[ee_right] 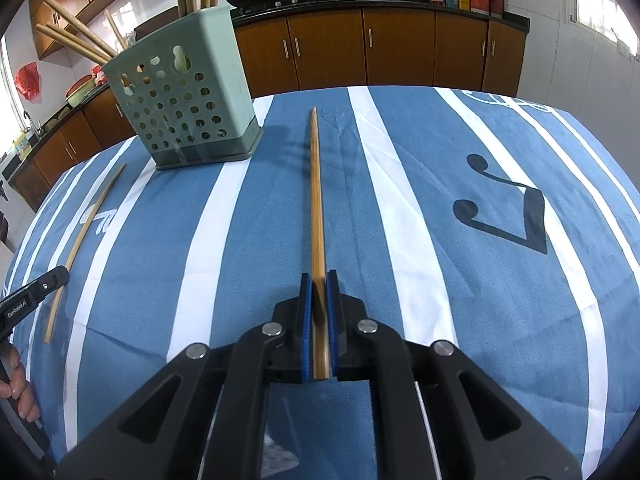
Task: Organize utensils
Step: 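Hold both grasped chopsticks against the cloth, then lift the left gripper's chopstick upright while the right gripper raises its chopstick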
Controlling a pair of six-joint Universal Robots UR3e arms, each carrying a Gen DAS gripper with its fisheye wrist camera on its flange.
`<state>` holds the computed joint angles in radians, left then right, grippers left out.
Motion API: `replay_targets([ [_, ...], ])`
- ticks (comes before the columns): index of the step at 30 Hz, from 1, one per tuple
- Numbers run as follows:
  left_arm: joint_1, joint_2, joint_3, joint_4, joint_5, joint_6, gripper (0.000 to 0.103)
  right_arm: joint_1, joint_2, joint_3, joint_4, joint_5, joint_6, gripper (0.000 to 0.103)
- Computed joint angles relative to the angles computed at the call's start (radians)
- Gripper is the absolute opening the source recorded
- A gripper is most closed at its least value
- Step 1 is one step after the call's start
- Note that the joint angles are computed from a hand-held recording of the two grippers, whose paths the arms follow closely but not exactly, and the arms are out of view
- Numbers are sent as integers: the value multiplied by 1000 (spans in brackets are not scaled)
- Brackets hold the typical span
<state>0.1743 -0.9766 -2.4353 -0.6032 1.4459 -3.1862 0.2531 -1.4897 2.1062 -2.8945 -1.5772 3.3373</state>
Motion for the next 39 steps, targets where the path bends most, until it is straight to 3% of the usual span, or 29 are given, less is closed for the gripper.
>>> replay_targets([
  [12,-72,30,-1,-34,80,4,7,-19,-55,45,-24,21,-9,8],
  [20,52,221,43,-194,-22,65,7,-72,-220,80,-45,51,-19,8],
  [29,174,344,128,-284,-145,83,7,-107,-316,85,-66,71,-14,8],
  [34,146,313,104,-279,-145,99,7,-105,-309,86,-66,75,-14,8],
  [36,95,263,67,-228,-96,90,7,-98,-306,91,-70,72,-11,8],
  [39,122,255,28,-230,-117,104,7,-84,-297,88,-67,67,-11,8],
])
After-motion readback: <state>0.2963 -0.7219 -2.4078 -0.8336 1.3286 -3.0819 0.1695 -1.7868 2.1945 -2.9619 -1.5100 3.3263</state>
